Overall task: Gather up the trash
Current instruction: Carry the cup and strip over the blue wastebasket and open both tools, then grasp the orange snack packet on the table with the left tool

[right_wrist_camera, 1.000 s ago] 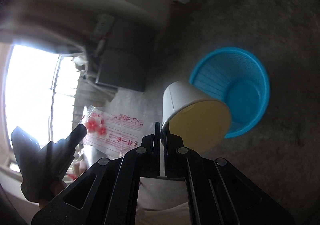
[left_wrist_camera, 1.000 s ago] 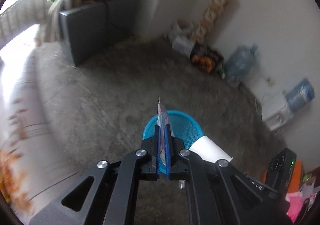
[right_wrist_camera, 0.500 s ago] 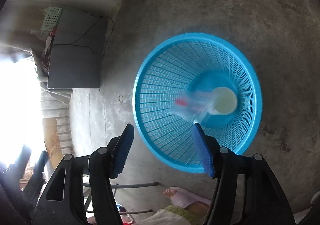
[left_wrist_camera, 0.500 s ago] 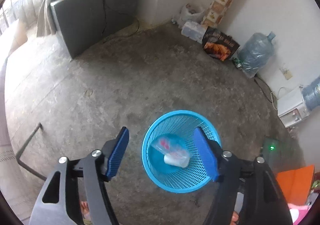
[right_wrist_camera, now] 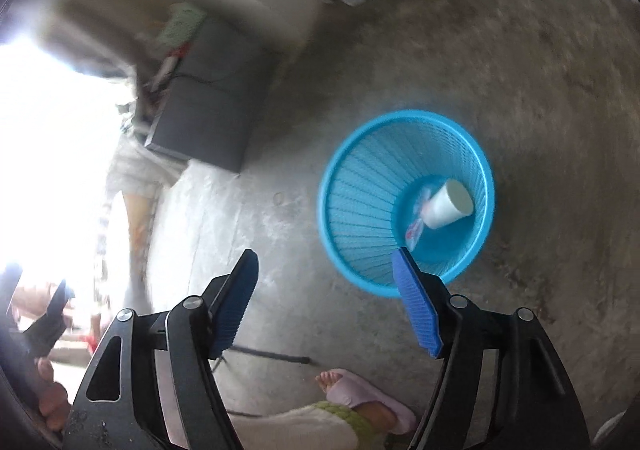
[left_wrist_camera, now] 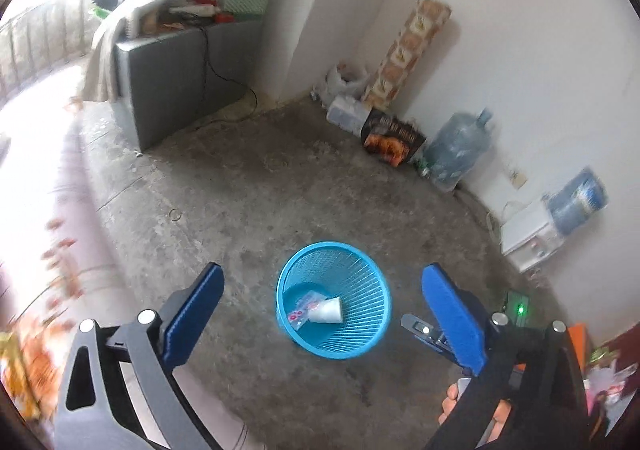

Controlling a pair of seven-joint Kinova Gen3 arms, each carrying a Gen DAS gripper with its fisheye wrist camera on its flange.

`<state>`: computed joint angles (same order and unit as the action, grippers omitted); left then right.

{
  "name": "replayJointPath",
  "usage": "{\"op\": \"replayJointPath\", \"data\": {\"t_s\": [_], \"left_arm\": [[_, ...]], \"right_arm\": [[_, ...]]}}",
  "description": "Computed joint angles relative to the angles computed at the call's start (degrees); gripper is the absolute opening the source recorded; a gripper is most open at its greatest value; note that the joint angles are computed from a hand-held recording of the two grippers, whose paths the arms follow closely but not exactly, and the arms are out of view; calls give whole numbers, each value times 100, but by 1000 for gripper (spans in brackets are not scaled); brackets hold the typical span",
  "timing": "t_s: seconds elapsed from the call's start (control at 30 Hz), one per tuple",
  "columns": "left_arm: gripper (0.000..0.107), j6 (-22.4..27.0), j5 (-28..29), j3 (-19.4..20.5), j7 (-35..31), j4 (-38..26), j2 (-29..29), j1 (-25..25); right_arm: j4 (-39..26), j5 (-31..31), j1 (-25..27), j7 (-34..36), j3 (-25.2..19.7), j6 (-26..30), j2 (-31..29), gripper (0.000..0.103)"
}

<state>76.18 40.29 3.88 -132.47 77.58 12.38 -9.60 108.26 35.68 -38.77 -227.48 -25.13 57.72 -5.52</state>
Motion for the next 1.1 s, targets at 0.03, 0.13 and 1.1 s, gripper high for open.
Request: {"op": "replayJointPath", "data": {"t_s": [0.03, 0.13, 1.1], "left_arm": [[97, 153, 106, -65, -115, 28, -96, -173], [97, 617, 329, -378, -484, 60, -390, -688], [63, 841, 1668, -1806, -2414, 1195, -274, -3617]], "right_arm": [[-132, 57, -58, 71, -71, 130, 6, 68], [-454, 257, -220, 283, -180, 202, 27, 69], [-5098, -1195, -832, 5548, 799, -1048, 3366, 48]]}}
